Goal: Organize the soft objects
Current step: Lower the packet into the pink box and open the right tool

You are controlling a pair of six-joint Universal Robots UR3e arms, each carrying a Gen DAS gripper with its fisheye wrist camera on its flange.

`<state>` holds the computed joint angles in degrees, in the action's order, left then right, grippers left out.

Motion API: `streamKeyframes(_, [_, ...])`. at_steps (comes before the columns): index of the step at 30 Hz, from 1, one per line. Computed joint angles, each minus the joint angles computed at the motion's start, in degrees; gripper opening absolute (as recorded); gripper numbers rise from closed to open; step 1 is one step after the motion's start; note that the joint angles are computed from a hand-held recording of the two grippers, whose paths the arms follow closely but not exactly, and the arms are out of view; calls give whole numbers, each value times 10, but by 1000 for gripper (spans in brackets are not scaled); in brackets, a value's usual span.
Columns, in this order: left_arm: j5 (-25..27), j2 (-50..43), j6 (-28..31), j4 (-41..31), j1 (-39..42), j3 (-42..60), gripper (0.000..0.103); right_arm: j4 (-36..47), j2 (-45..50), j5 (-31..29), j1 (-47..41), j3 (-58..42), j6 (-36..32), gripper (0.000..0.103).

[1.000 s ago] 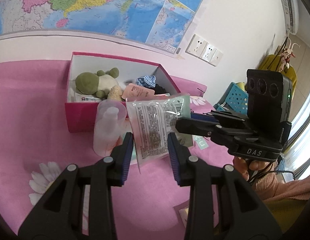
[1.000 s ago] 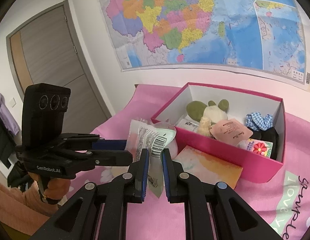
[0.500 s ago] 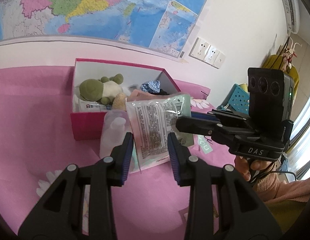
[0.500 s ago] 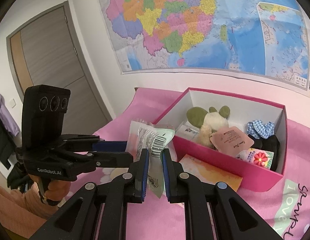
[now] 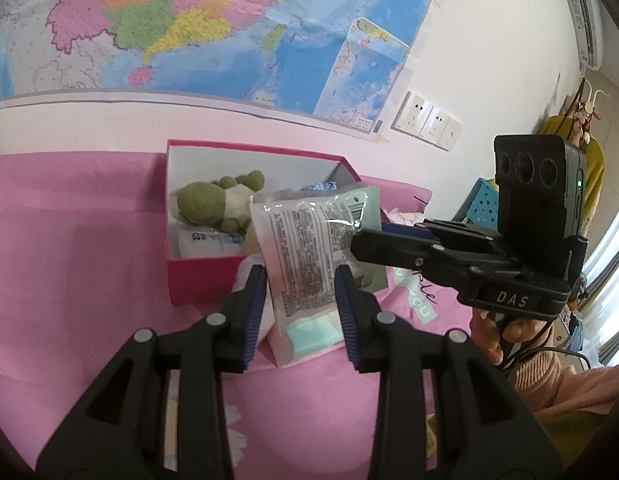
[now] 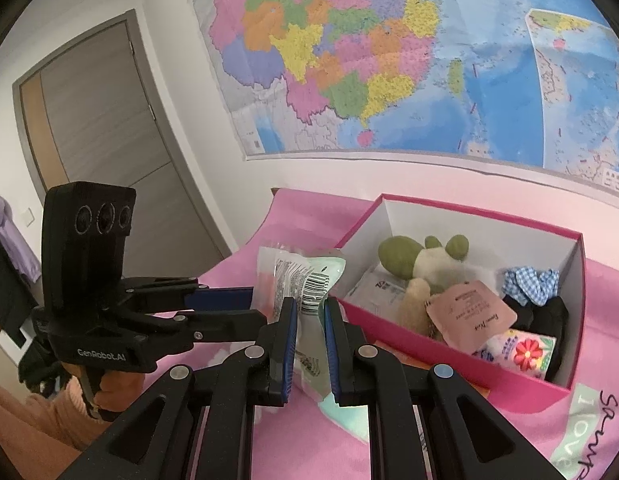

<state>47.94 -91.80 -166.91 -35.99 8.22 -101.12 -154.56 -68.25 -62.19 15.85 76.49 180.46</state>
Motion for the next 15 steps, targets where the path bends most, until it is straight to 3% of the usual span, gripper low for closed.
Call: streamKeyframes(15, [19,-64,-6,-29,-6,93,37,22,62,9,-8,-93,19,13])
